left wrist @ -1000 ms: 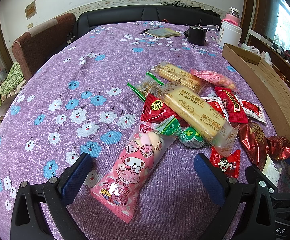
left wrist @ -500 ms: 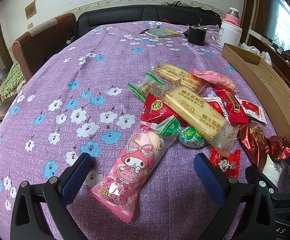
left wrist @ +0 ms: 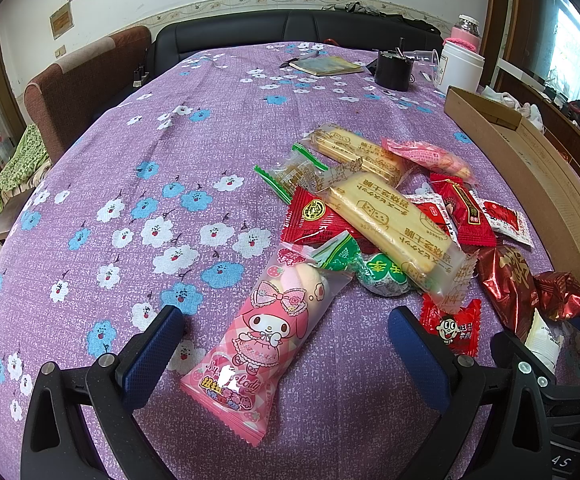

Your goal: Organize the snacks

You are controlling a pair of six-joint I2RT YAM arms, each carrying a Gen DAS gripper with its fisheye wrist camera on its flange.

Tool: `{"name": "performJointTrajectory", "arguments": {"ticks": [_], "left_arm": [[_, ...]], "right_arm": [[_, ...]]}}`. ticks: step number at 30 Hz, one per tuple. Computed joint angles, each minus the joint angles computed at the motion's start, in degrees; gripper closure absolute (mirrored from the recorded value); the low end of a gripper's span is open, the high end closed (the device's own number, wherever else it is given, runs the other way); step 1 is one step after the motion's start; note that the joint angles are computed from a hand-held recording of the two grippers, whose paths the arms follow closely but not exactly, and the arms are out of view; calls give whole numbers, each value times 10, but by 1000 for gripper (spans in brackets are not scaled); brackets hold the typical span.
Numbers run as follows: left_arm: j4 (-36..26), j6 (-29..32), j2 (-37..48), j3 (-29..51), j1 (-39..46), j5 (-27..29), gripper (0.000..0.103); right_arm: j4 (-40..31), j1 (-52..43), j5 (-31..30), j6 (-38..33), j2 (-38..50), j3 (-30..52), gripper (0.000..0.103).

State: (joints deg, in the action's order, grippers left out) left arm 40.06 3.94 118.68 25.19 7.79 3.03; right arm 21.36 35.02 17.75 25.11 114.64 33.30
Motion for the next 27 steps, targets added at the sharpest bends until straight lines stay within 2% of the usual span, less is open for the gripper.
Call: {"name": "performJointTrajectory", "arguments": {"ticks": [18, 20, 23, 25, 27], "left_arm": [[-4, -12, -5, -1, -10, -12, 0], [-9, -13, -7, -3, -15, -13, 0], [-54, 35, -19, 8, 8, 25, 0], [-56, 52, -31, -6, 27, 45, 0], [-58, 63, -50, -23, 59, 80, 0]], "right_arm": [[3, -3, -6, -7, -2, -3, 0], [5, -16, -33, -42, -13, -12, 0], [33, -44, -115, -99, -40, -47, 1], [51, -62, -175, -133, -86, -90, 1], [43, -70, -204, -155, -126, -114, 1]]}}
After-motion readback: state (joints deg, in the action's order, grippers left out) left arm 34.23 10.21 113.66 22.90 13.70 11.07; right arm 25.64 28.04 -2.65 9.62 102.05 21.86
